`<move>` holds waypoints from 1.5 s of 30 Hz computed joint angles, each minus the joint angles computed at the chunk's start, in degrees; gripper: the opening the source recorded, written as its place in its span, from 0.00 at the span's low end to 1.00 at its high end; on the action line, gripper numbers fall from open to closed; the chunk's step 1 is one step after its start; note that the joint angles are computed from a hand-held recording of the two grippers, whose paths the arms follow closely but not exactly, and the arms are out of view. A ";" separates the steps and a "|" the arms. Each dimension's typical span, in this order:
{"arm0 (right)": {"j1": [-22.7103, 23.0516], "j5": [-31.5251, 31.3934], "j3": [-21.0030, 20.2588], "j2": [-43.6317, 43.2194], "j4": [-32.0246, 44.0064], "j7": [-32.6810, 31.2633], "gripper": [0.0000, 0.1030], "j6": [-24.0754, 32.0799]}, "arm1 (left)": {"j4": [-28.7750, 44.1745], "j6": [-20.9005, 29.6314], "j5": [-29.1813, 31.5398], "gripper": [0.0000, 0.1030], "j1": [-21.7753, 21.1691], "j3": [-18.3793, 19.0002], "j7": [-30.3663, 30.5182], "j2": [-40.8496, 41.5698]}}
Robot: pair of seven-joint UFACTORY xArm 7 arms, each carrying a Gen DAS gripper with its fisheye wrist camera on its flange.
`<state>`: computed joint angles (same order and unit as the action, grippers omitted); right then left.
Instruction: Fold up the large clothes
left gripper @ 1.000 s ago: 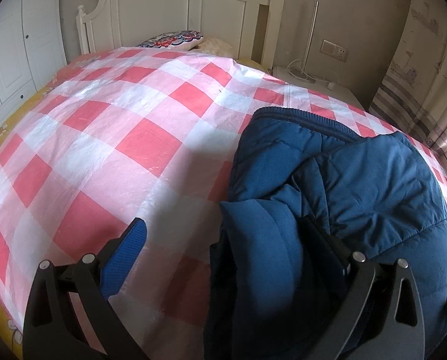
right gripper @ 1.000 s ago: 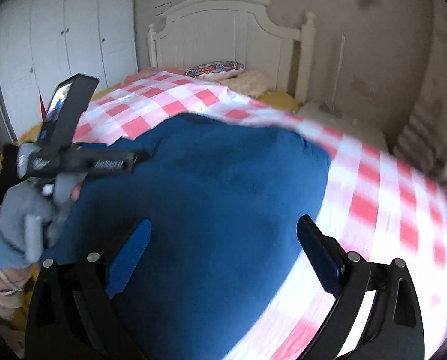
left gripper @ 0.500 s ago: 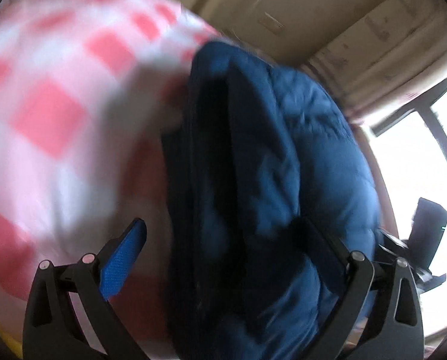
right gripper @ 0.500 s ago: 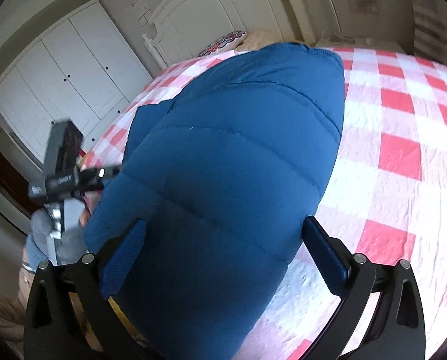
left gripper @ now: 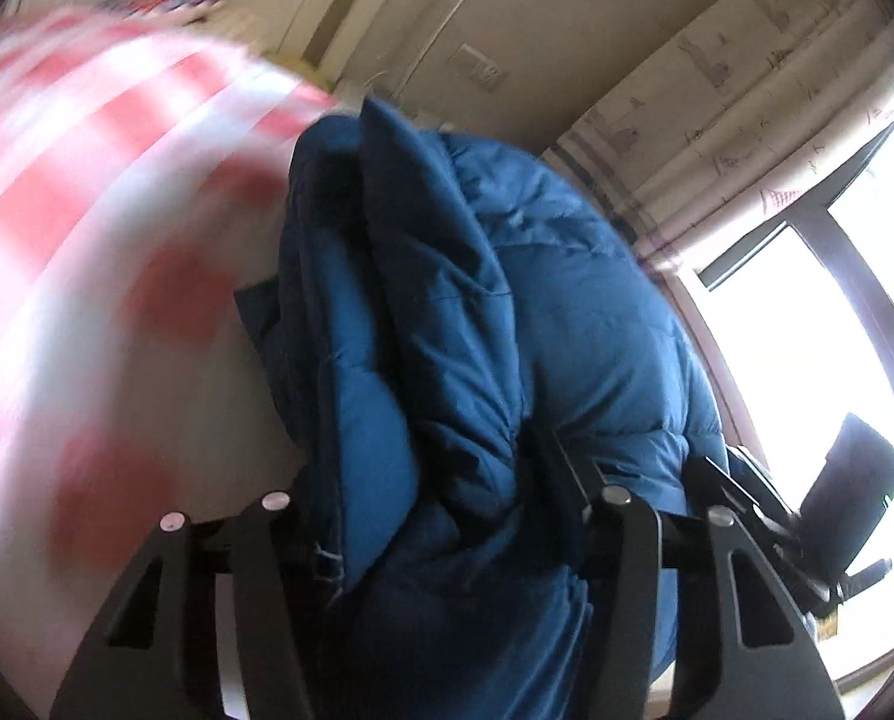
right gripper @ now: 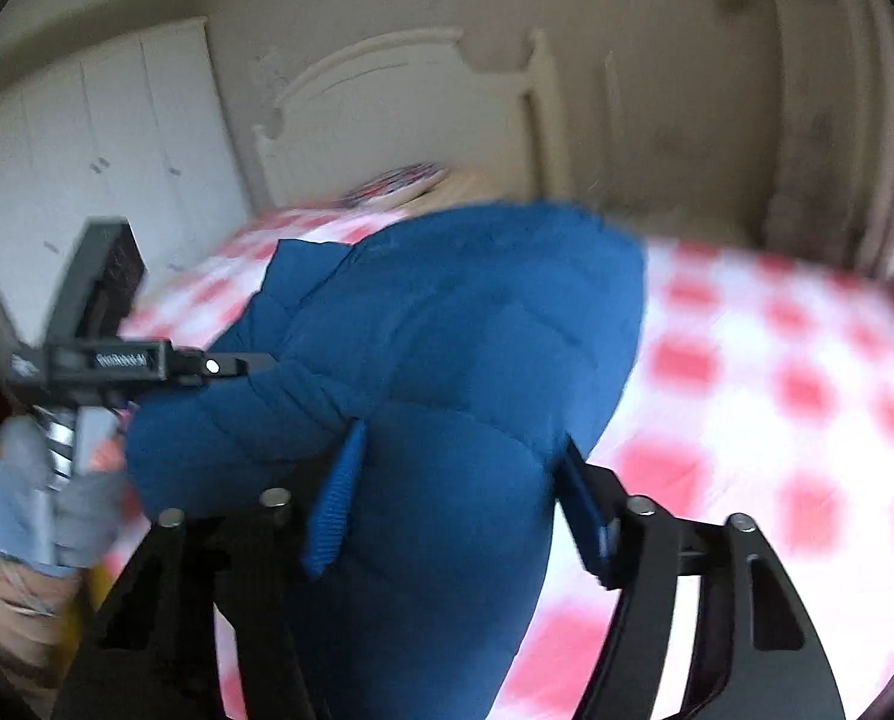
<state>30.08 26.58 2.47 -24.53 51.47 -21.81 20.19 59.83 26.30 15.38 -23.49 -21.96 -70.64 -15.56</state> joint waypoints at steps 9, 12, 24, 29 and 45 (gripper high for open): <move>-11.72 -6.89 0.75 14.44 18.43 4.61 0.53 10.05 | 24.31 2.84 16.49 0.76 -1.38 3.60 -13.64 26.26; -10.57 1.71 -0.24 8.05 12.28 0.60 0.96 10.70 | 27.22 17.34 26.97 0.91 -8.23 6.36 -20.52 24.97; -21.39 -10.71 15.21 -19.61 -10.06 19.04 0.96 -6.55 | 46.27 68.31 61.92 0.98 -35.66 2.36 -20.51 31.09; -22.28 -16.46 16.19 -22.85 -9.92 21.77 0.96 -5.81 | 50.26 66.68 63.67 0.98 -40.63 4.47 -15.68 32.38; -17.11 -26.81 13.45 -22.32 -9.81 30.57 0.96 -6.38 | 46.60 67.70 61.96 0.98 -41.89 5.49 -17.38 29.44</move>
<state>12.97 -0.23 15.92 -46.86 41.65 8.77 13.81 106.43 94.00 77.34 -65.38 -16.47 -88.02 13.88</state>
